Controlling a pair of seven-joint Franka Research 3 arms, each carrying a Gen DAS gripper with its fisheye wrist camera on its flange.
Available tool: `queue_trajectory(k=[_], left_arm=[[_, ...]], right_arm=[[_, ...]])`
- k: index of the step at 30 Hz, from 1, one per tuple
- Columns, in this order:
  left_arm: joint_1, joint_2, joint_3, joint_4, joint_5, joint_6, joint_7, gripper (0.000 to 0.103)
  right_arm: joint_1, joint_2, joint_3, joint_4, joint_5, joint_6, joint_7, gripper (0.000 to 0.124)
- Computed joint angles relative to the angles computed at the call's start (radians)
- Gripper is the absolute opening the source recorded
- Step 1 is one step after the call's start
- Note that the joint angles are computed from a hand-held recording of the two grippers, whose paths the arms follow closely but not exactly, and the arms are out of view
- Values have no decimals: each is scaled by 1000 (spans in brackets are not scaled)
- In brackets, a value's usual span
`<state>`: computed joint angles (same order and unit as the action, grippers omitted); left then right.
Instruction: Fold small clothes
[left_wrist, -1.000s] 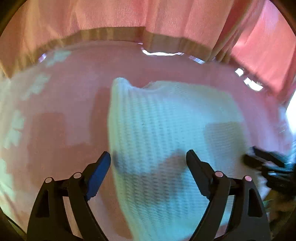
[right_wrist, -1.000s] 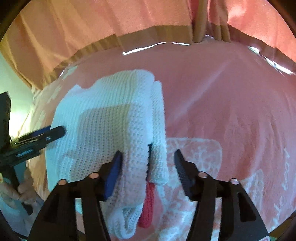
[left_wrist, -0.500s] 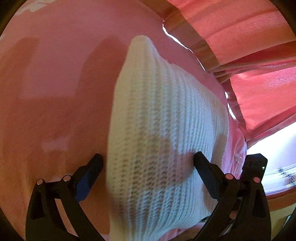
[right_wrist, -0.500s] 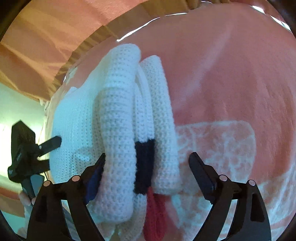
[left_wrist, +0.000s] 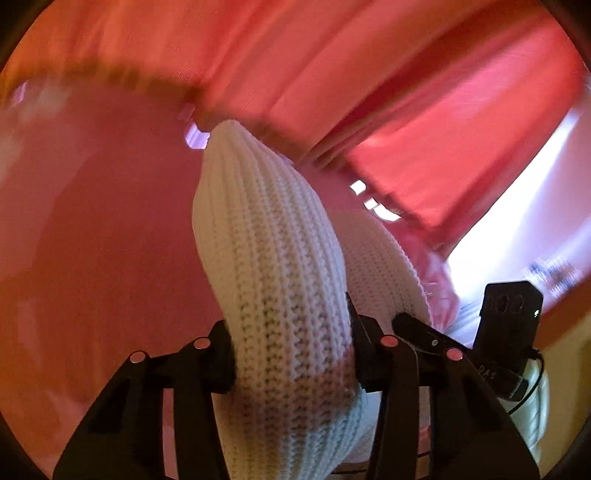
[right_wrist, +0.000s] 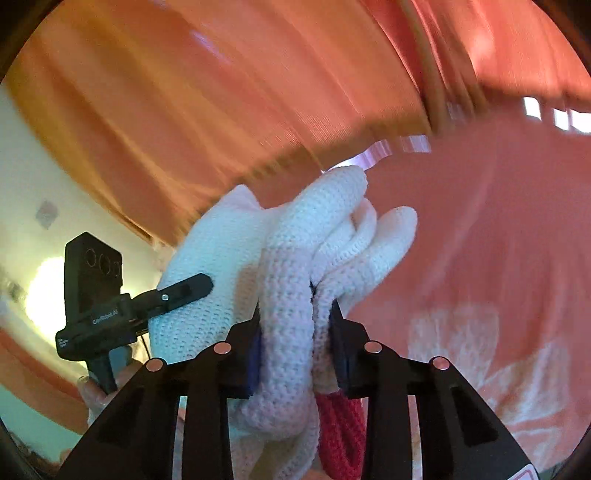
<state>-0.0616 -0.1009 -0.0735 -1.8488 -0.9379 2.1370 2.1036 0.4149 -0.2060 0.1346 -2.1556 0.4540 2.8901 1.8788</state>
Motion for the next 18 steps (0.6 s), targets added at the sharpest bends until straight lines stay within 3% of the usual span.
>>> queue_trajectory(k=[2,5,10,12,13,14,16,17,18], left_arm=[[4,-47,21,19,-56,-8,64,45],[14,-91,70,67,-125,-26,139,47],[57,-57,115,167,-129,-6,165,57],[85,-12,108,176,-75,55,137,74],[102,32,102,181,-22,80,109,92],[115,54,88,168,45,132,63,93],[139,136,60,151,307,218,-156,92],[154,157,58,142,377,213,-231,84],[173,175,55,133,392,187,-266,82]], right_arm=[[-64,-26,72,46,-177,21,101,30],[-98,-28,116,121,-302,64,151,31],[-26,102,79,285,-285,99,80,37],[3,220,62,372,-220,72,25,47],[11,265,54,407,-204,41,0,49],[24,332,33,449,-258,-14,40,50],[85,417,-47,500,-443,-120,202,49],[120,448,-90,509,-540,-170,299,44],[129,457,-97,495,-567,-175,330,27]])
